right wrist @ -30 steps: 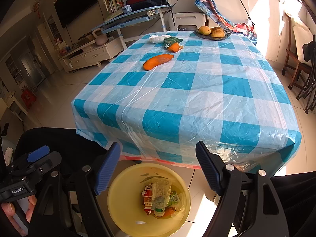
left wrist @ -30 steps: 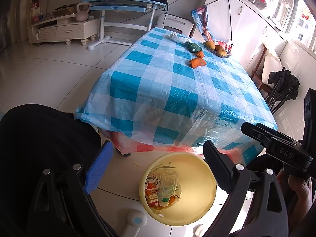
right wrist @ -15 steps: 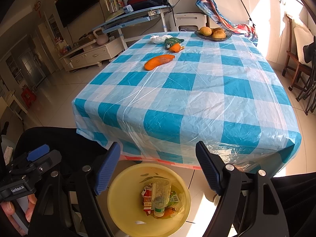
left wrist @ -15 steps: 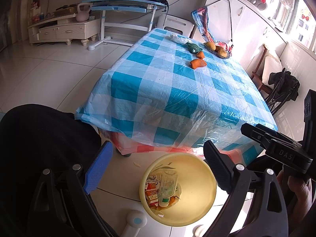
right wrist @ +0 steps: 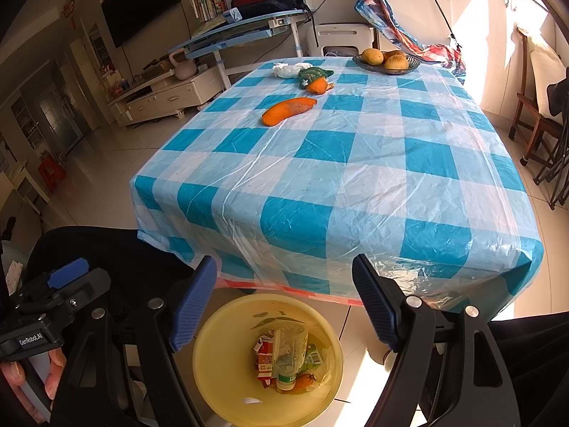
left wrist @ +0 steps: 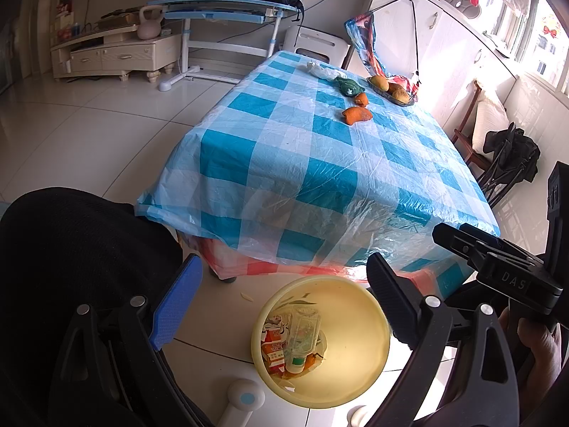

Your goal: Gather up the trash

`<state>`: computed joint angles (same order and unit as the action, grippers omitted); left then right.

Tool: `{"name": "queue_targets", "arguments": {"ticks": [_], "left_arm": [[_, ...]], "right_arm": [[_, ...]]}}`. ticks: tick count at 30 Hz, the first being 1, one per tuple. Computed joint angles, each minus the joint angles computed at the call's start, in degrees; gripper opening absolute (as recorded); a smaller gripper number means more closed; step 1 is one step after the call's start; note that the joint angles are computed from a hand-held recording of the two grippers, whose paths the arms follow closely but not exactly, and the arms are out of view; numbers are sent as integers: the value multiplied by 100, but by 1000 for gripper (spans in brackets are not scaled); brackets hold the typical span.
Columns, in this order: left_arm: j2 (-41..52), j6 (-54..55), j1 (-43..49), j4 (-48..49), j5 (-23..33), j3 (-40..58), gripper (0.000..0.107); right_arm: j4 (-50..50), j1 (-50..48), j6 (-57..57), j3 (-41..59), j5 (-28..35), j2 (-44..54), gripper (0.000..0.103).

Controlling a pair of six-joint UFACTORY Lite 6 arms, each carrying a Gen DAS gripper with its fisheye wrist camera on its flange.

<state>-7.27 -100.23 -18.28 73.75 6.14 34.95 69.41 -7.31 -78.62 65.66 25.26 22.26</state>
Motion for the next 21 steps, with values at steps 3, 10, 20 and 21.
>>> {"name": "queue_targets", "arguments": {"ticks": [3,10,20,21], "left_arm": [[4,-29,10,36,-9,1,90],[2,-52,9,53,-10,-3,90],[-20,-25,21,31,-16,-12,90],[-36,-54,52,63,-39,-14,90]], "right_arm": [[25,7,-21,-28,-11,-18,75],[23,16,-20,-29,-20,-17,75],[77,41,-67,-69,-46,-44,75],[81,40,-69,-57,-38,-38,75]]}}
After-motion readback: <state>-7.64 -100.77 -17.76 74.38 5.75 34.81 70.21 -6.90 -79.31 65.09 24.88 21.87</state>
